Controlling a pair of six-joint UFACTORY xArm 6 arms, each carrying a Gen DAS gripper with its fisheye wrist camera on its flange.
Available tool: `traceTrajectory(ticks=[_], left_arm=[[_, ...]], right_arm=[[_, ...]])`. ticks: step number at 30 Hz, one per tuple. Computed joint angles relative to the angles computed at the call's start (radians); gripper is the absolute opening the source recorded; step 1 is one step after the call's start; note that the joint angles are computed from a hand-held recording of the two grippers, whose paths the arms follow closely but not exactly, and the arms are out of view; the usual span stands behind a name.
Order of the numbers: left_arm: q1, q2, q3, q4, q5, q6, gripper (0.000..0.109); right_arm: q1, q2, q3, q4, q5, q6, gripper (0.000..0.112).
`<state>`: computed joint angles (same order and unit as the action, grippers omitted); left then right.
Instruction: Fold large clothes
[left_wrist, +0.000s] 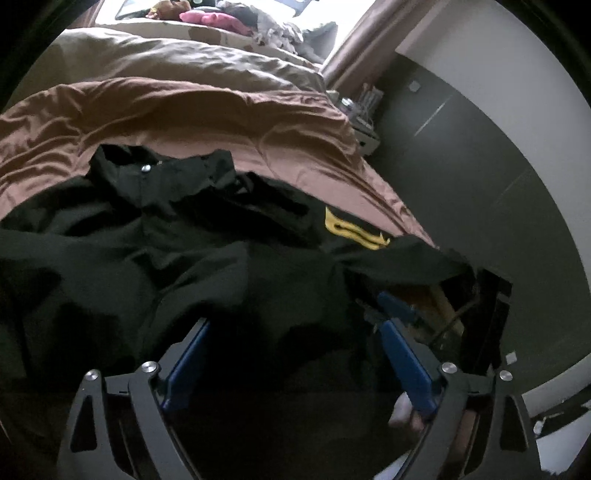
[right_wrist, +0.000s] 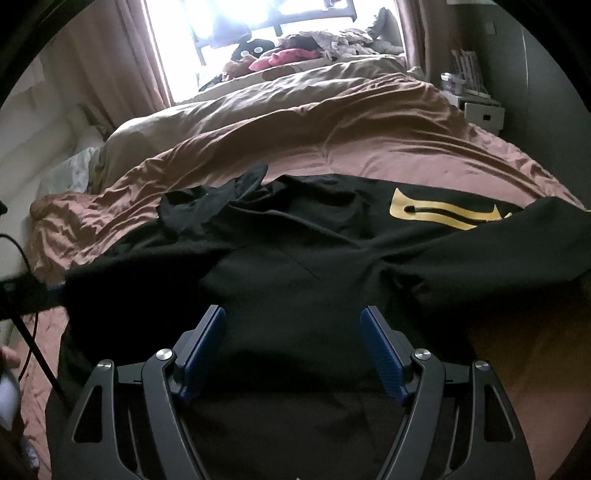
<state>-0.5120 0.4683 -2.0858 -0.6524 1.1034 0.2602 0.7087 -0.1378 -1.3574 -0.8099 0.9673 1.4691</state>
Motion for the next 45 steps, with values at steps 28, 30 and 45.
traceTrajectory(ticks=[28,30,45], left_arm=[[0.311,-0.262,0.557,0.352,-0.264,-0.009,0.061],[0.312,-0.255,0.565,0.400,-0.255,-0.021,0.060],[0.313,-0.199,0.552,0.509,-0.300,-0.109,0.053]], right_arm=[[0.014,0.649,-0.831,0.305,0.291,-0.643,0.074],[0.015,0.678,-0.874,0.299,0.327,-0.672,0.074],[-0.063,0.323,-0.432,0.112,0.417,-0.437,0.074]])
